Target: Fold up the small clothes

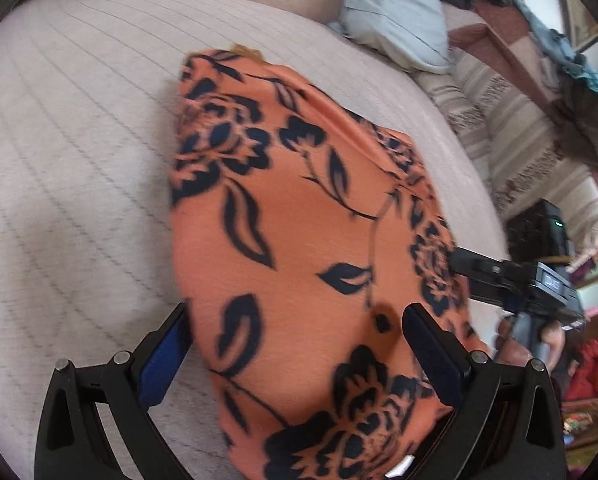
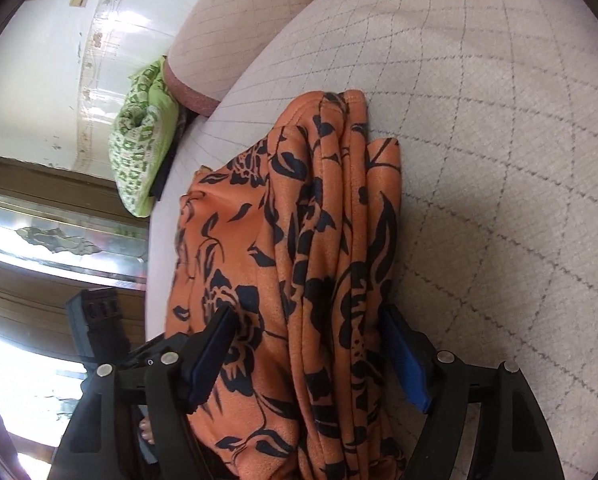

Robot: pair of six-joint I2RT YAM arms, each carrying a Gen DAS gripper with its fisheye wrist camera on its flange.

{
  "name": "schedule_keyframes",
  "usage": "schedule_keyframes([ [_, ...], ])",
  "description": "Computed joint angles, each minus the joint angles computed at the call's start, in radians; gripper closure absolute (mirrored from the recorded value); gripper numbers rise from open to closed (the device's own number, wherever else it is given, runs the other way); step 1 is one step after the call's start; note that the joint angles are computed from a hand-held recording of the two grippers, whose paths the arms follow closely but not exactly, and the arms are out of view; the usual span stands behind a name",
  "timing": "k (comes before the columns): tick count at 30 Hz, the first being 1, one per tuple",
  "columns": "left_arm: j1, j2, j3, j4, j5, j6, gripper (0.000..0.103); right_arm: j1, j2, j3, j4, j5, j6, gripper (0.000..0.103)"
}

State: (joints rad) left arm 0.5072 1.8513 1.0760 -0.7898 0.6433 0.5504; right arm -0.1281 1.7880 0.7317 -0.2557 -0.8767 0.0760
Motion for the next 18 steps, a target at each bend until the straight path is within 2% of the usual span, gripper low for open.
schedule_keyframes([
  [1,-0.008,0.012,0.015,-0.016,0.005,0.011,0.001,0.001,0.01,0.008,-0.01,-0.009,-0.012,0.026],
  [5,-0.054,0.005,-0.008,0.03,-0.001,-0.017,0.001,0.025,0.042,0.029,-0.028,-0.044,-0.059,0.025],
  [10,-0.055,0.017,0.0,0.045,0.033,-0.061,0.001,0.076,0.028,-0.007,0.088,-0.035,0.016,0.026],
  [13,-0.055,0.012,-0.004,0.061,0.037,-0.083,0.002,0.129,-0.014,-0.043,0.163,0.029,0.059,0.033],
  [15,-0.04,0.003,-0.008,0.065,0.029,-0.077,0.009,0.155,-0.029,-0.05,0.183,0.056,0.075,0.043],
  [18,-0.037,-0.013,-0.023,0.093,0.013,-0.097,0.019,0.175,-0.066,-0.064,0.202,0.084,0.086,0.048],
])
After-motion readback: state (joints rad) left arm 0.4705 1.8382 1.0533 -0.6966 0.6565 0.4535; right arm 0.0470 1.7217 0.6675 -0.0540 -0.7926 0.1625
